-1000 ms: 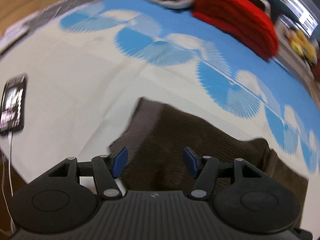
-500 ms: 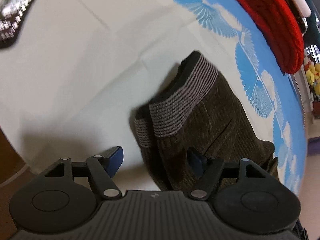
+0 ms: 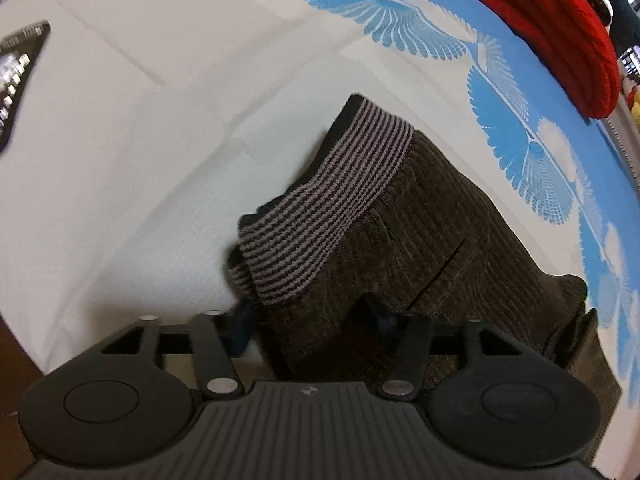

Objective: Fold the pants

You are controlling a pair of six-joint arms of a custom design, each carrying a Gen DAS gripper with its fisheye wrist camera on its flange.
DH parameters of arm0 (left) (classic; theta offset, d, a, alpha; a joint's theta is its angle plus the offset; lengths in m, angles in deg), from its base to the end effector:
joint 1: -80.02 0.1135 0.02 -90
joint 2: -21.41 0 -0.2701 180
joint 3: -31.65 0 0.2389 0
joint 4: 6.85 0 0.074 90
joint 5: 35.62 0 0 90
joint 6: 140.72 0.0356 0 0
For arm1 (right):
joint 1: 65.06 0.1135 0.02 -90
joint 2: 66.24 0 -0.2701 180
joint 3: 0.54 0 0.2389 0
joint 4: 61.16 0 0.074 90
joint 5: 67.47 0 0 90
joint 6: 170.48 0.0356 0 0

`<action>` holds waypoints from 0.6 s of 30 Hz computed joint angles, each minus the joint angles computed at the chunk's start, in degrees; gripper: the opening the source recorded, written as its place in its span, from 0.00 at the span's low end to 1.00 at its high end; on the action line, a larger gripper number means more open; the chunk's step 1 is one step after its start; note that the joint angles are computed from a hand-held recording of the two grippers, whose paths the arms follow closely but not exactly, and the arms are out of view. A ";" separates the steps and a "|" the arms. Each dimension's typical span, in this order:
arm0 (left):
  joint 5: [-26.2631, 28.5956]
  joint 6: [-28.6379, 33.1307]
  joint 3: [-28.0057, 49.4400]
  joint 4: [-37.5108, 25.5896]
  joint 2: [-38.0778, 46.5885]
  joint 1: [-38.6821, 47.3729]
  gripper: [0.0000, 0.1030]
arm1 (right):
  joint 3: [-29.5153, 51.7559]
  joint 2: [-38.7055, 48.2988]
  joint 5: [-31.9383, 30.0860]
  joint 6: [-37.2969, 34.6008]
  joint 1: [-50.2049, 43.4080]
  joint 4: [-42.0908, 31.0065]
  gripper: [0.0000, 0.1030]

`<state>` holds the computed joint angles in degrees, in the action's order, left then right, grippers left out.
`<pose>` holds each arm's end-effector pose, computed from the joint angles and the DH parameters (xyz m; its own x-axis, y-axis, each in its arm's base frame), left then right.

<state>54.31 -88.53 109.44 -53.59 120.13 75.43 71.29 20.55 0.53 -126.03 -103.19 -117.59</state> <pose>0.3247 -0.0260 0.1938 -0.7772 -0.5526 -0.3009 -0.5024 0.8329 -0.2320 0.2205 -0.1561 0.2201 -0.8636 -0.1636 -0.4769 -0.1971 0.9802 0.0208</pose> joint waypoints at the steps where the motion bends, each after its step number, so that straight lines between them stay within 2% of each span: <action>1: -2.25 0.41 0.64 -0.83 -0.68 -1.19 0.39 | -0.72 0.52 2.11 -1.14 -0.12 0.28 0.51; 3: -6.87 1.06 1.52 -1.43 -3.08 -4.64 0.31 | -1.25 1.16 2.77 -2.97 -0.90 -0.06 0.51; 7: -16.42 1.87 5.63 -2.45 -6.74 -14.18 0.28 | -0.12 1.82 0.33 -3.13 -3.54 -2.32 0.51; 10: -22.81 2.90 12.62 -3.00 -5.28 -23.59 0.26 | 3.47 3.55 -2.21 -1.20 -4.89 -5.18 0.51; 13: -29.26 8.20 19.34 0.25 -1.68 -34.21 0.24 | 6.55 4.97 -6.74 1.71 -8.08 -6.50 0.51; 14: -30.31 10.84 20.89 3.07 -0.23 -37.67 0.24 | 7.20 5.19 -8.53 3.69 -9.35 -5.84 0.51; 16: -29.12 15.81 23.74 9.40 3.40 -43.39 0.24 | 8.91 6.50 -11.83 7.43 -12.08 -4.93 0.52; 18: -23.72 20.60 27.53 13.52 8.14 -48.03 0.26 | 12.06 9.31 -15.15 11.85 -14.83 -6.28 0.52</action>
<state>30.59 -67.93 136.96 -40.07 128.27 27.41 83.35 29.86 -14.62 -114.18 -118.02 -123.87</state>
